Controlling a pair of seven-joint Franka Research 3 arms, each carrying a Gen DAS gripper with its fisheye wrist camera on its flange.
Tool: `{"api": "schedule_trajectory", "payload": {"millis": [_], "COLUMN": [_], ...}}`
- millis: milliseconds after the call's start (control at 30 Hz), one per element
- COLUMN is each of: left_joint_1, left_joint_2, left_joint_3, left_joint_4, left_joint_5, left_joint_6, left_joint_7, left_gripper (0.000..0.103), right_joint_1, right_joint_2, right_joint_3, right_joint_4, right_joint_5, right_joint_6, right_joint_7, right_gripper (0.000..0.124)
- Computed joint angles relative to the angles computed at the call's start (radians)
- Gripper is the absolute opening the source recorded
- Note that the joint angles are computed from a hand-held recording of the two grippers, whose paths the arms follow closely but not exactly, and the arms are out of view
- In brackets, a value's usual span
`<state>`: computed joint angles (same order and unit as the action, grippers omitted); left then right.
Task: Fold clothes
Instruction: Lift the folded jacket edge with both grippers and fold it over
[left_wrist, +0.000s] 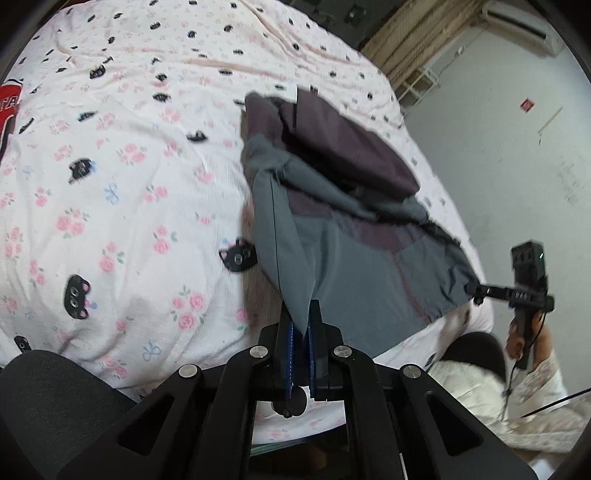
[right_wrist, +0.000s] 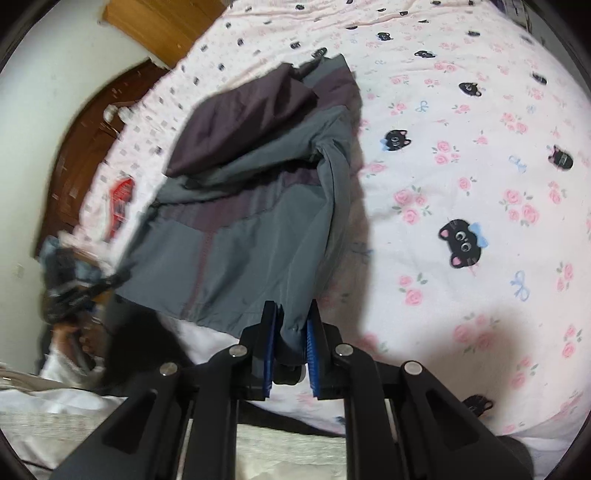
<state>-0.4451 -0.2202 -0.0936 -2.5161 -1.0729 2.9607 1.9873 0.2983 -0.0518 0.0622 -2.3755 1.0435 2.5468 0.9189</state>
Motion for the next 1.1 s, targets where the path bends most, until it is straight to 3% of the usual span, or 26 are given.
{"api": "schedule_trajectory", "payload": {"millis": [167,300,600,833,1100], "left_joint_1": [-0.008,-0.001,0.106,0.210,0.292], "left_joint_2": [-0.042,-0.040,0.074,0.240,0.497], "left_joint_3": [0.025,0.046,0.013,-0.031,-0.063], "left_joint_4": [0.002,0.036,0.192,0.400,0.719], "left_joint_5": [0.015,0.048,0.327,0.469,0.722], "left_joint_6": [0.020,0.020,0.009,-0.064,-0.241], "left_joint_7": [0.001,-0.008,-0.184,-0.291,-0.498], "left_gripper": [0.005,0.005,0.005,0.005,0.005], "right_joint_1": [-0.018,-0.033,-0.054,-0.088,-0.146], "right_joint_2": [-0.027,-0.030,0.045,0.173,0.401], "right_joint_3": [-0.028,-0.038,-0.027,-0.012,0.025], "right_joint_4": [-0.005,0.015,0.170,0.349,0.609], "right_joint_5": [0.150,0.210,0.190,0.161,0.088], "right_joint_6": [-0.111,-0.146,-0.131,-0.133,-0.140], "right_joint_7": [-0.111,-0.150,-0.108,-0.030,0.115], "right_gripper": [0.014,0.014,0.014,0.014,0.014]}}
